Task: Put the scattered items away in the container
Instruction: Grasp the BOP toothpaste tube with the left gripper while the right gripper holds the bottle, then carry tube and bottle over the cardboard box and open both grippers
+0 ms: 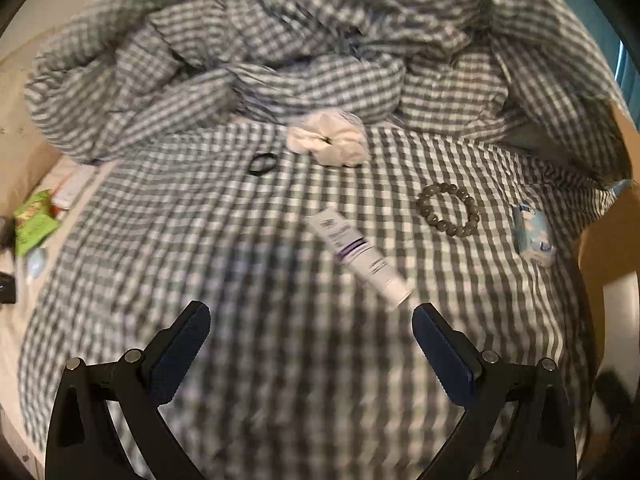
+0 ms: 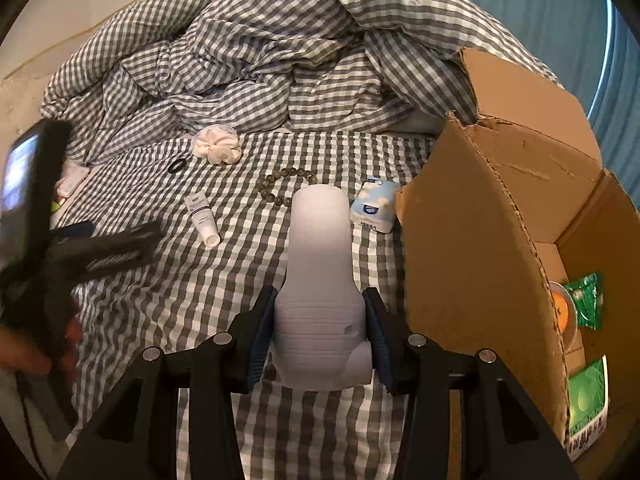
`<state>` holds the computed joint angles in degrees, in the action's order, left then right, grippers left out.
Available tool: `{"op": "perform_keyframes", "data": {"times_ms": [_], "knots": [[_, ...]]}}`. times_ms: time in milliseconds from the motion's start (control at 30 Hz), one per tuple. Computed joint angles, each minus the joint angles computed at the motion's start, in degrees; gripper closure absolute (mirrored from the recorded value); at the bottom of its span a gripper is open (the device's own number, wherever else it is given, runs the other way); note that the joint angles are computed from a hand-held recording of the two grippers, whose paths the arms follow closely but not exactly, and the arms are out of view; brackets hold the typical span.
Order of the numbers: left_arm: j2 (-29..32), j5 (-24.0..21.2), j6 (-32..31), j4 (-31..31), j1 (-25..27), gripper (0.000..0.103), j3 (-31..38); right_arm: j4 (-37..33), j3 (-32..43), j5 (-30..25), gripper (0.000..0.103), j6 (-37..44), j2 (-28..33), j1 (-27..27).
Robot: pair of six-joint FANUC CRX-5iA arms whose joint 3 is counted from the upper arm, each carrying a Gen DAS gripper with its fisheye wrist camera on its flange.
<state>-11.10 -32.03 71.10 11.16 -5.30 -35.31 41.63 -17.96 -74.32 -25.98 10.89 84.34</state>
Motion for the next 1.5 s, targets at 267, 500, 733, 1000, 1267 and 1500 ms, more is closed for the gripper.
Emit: {"op": "perform_keyframes", "data": {"times_ms": [267, 500, 733, 1000, 1267, 1500], "knots": [[14.3, 0.52, 20.38, -14.02, -7.66, 0.0, 11.77, 3.1, -4.91, 8.27, 0.06, -0.93, -1.31, -2.22], [15.47, 4.94, 21.91, -13.76, -7.2, 0.075, 9.9, 3.92, -7.27, 11.44, 0.06, -2.46, -1.97, -3.02], [4.24, 4.12, 14.05, -9.25, -6.18, 0.075, 3.27, 5.13, -6.17, 7.91, 0.06, -3.33, -3.0, -0.59], [-16.37, -4.08, 5.99, -1.95, -10.26, 0.075, -1.46, 6.37, -2.07, -6.37, 0.06, -5.16, -6.59, 6.63], [-17.72, -3.34, 0.69, 7.6, -24.29, 0.074, -0.19, -0.63, -4.09, -28.68, 0.06, -15.32, -13.77, 17.54], [-7.87, -1.53, 8.19, 0.14, -37.16, 0.074, 6.1, -14.09, -10.65, -34.68, 0.06, -28.12, -22.06, 22.94]]}}
